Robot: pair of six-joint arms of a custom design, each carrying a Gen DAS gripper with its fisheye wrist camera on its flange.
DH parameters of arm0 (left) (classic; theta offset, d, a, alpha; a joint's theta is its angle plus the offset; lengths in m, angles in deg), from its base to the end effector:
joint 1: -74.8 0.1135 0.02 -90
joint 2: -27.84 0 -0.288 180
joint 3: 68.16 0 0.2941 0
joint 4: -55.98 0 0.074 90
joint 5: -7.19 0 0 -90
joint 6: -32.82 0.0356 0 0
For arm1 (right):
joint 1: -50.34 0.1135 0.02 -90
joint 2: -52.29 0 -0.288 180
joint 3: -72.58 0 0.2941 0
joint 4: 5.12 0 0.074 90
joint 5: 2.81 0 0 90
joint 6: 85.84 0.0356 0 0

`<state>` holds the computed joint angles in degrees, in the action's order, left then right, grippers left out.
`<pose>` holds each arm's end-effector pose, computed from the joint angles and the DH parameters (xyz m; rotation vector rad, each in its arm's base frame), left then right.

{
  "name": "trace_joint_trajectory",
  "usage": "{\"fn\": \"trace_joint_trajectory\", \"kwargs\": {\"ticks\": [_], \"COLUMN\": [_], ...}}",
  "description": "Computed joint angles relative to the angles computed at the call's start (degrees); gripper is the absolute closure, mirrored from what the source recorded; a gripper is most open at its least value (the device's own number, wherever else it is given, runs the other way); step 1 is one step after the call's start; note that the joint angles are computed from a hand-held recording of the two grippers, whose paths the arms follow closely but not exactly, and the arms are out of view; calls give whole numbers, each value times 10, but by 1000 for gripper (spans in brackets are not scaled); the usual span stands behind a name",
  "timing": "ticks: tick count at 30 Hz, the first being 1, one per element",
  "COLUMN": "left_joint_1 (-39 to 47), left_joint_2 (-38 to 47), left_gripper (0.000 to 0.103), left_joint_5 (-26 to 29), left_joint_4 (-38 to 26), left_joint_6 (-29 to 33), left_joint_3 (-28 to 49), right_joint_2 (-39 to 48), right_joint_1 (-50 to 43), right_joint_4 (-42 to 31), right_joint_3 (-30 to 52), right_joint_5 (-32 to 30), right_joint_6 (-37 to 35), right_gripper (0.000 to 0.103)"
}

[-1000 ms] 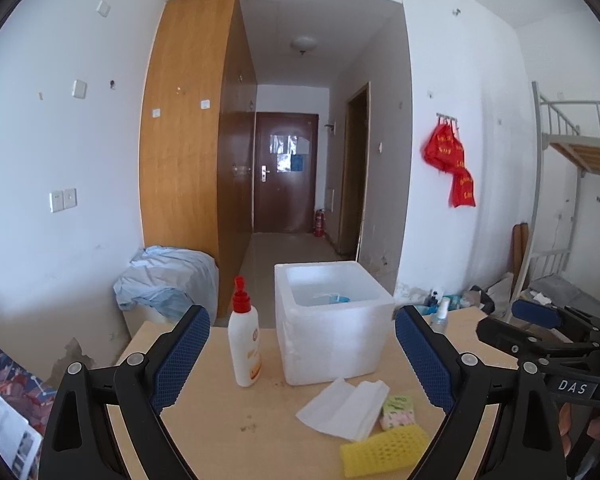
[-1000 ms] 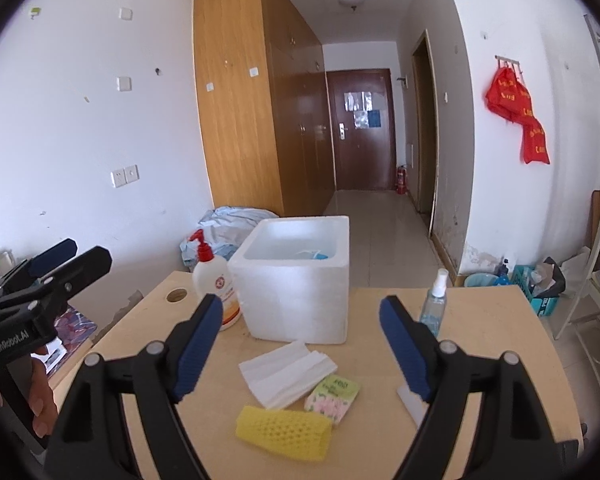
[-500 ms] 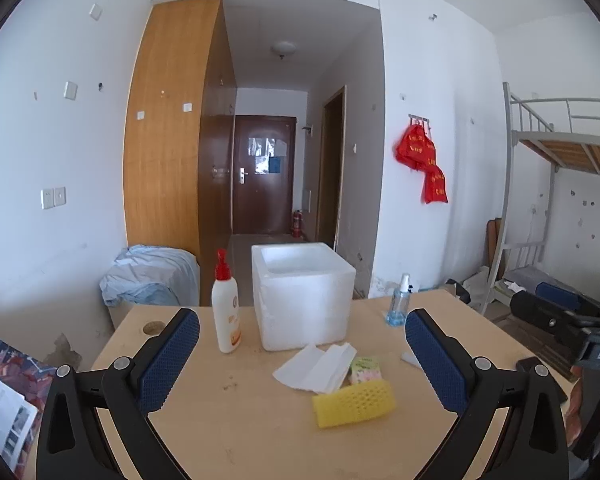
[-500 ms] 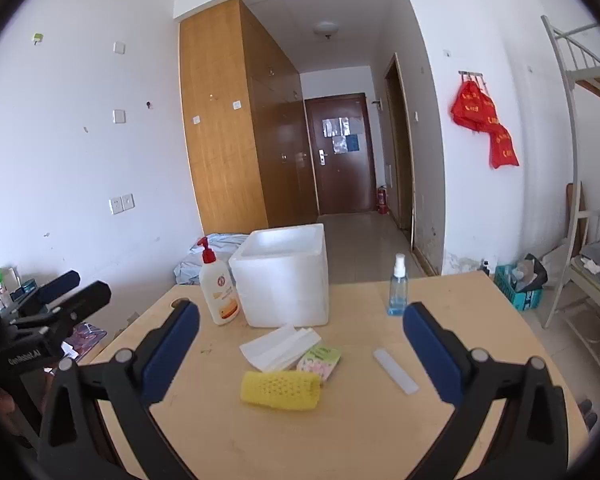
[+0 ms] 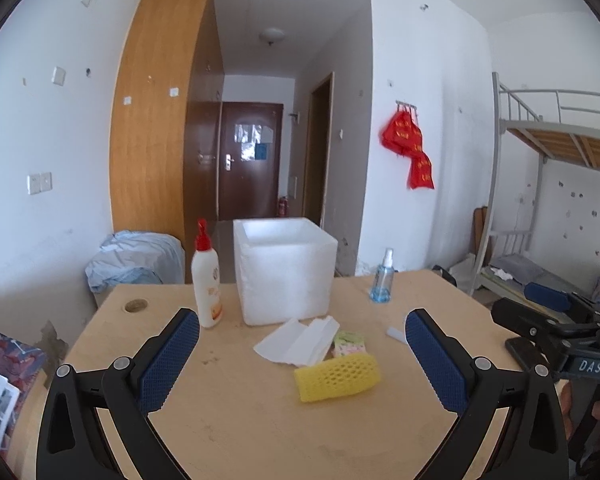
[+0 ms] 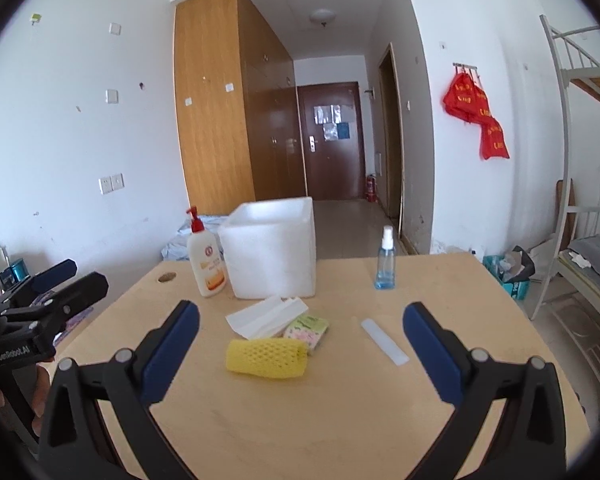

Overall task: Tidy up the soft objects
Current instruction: 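Withdraw both open tools from the box back over the table, then reach the left tool to the yellow foam net while the right tool reaches the white strip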

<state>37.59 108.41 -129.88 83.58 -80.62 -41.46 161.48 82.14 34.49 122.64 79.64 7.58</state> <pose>0.2024 -0.1209 0.1166 -0.2700 1.8590 0.1126 0.3108 0.1982 0.0965 -0.5642 1.8620 0.5376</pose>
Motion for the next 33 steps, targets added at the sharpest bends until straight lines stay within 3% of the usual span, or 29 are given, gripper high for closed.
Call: {"fn": "trace_joint_trajectory", "kwargs": {"ticks": [14, 18, 33], "left_joint_1": [38, 57, 77], "left_joint_2": [198, 232, 271], "left_gripper": [0, 0, 0], "left_joint_5": [77, 107, 142], "left_joint_4": [124, 122, 81], "left_joint_6": [-23, -31, -23], "left_joint_3": [38, 55, 113], "right_joint_2": [77, 87, 116], "right_joint_1": [-26, -29, -44], "right_joint_4": [-2, -20, -96], "right_joint_3": [25, 37, 106], "right_joint_5": [19, 18, 7], "right_joint_6": [12, 13, -8], "right_gripper": [0, 0, 0]}}
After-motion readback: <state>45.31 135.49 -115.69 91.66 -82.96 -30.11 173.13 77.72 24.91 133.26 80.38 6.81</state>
